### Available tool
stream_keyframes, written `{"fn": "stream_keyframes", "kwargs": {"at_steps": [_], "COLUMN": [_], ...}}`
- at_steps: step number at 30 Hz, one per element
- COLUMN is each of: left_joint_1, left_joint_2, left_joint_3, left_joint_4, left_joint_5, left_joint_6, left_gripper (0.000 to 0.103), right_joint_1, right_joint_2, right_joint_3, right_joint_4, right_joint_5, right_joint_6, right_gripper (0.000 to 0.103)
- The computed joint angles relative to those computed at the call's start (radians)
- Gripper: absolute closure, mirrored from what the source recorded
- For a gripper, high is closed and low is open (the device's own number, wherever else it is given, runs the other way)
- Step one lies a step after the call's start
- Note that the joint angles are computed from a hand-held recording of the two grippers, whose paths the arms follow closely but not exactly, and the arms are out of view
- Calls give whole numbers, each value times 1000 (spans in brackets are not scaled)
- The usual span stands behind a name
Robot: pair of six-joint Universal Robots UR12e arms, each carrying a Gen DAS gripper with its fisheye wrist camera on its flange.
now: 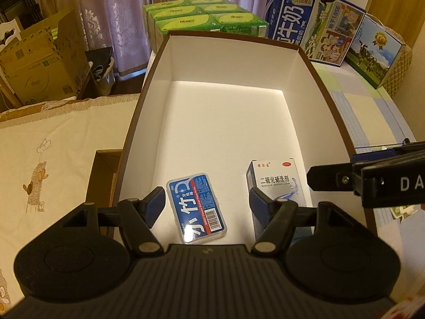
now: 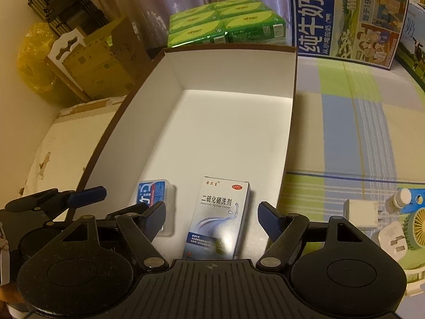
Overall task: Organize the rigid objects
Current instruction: 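Lower both boxes into the shoebox and open both tools, then withdraw both tools from the shoebox back toward the items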
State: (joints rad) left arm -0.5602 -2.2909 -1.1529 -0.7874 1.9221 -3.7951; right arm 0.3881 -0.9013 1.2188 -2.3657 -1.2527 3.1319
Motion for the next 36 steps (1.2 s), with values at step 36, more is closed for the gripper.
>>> {"fn": "stream_keyframes", "kwargs": {"at_steps": [36], "left_joint_1": [-172], "left_joint_2": [-184], "left_joint_3": [376], "left_joint_4": [-33], "left_joint_5": [14], "left_joint_6": [-40], "left_gripper": [37], "right_joint_1": [-284], "right_joint_2": [-258], "right_joint_3": [406], "right_joint_4": [-216], "right_joint_5": [205], "right_joint_6": [-191], "right_gripper": [30]}}
